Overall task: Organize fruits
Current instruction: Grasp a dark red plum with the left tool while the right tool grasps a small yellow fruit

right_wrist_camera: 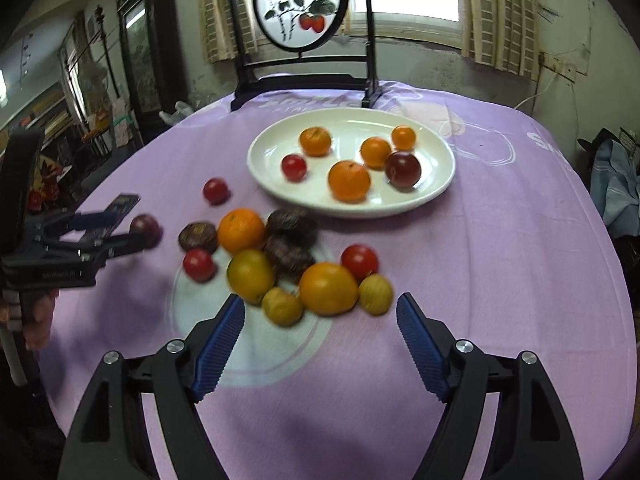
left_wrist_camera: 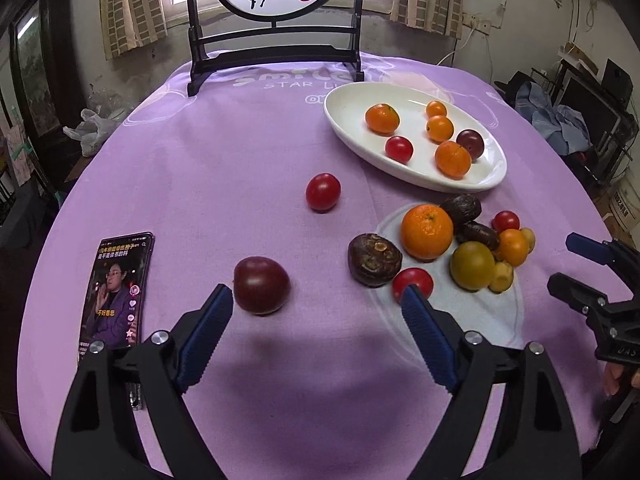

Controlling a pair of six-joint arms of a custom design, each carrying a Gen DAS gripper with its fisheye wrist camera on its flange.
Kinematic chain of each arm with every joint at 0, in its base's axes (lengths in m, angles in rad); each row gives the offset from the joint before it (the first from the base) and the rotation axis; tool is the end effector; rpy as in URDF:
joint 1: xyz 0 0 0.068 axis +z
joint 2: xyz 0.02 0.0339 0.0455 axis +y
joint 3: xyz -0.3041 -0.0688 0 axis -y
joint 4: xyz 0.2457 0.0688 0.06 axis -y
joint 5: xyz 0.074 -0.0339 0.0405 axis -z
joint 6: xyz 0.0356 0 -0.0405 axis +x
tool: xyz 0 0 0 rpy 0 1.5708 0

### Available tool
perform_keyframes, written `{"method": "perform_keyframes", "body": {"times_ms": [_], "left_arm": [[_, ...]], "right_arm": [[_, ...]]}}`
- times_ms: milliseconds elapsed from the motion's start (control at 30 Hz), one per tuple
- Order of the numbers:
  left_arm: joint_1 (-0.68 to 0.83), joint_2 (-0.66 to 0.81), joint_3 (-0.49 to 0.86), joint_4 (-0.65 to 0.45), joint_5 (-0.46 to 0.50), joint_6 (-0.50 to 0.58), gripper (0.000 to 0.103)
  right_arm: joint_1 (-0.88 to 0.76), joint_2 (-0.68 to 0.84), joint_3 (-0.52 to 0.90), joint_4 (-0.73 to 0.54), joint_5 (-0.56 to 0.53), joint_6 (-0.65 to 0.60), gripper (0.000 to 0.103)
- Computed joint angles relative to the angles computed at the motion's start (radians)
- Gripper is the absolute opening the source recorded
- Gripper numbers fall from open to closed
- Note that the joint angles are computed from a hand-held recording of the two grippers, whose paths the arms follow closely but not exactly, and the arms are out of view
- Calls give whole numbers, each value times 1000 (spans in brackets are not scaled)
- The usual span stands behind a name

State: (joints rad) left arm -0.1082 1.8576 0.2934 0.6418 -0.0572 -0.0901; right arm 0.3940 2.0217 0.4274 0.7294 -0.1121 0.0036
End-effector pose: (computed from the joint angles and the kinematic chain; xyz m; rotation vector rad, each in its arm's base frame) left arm 0.2327 -0.0232 0.0726 -0.0014 2.4911 -0.0120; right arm 0.2549 0.1103 0.0569 -0.5255 2.3965 0.3134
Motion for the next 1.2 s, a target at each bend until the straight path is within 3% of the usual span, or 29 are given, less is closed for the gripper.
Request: {"method": "perform_keyframes", "body": {"times_ms": [167, 533, 633, 667, 733, 867, 1200], "left_arm": [[47, 15, -49, 56, 19, 46, 84], [114, 153, 49, 34, 46, 69, 82], [122, 191, 97, 0, 55, 77, 68], [124, 202, 112, -15, 64, 80, 59], [130, 227, 139, -27, 83, 88, 55], [103, 238, 144, 11, 23, 96, 37], [60, 149, 66, 54, 83, 111, 37]], "right_arm": [[47, -12, -48, 37, -16, 0, 86], [62, 4, -23, 0, -32, 28, 87], [23, 23, 12, -58, -114, 39, 87], [19, 30, 22, -72, -122, 45, 87], [20, 37, 44, -103, -106, 50, 87], [15, 42, 69, -134, -112, 62, 87], [51, 98, 155, -215, -56, 66, 86]]}}
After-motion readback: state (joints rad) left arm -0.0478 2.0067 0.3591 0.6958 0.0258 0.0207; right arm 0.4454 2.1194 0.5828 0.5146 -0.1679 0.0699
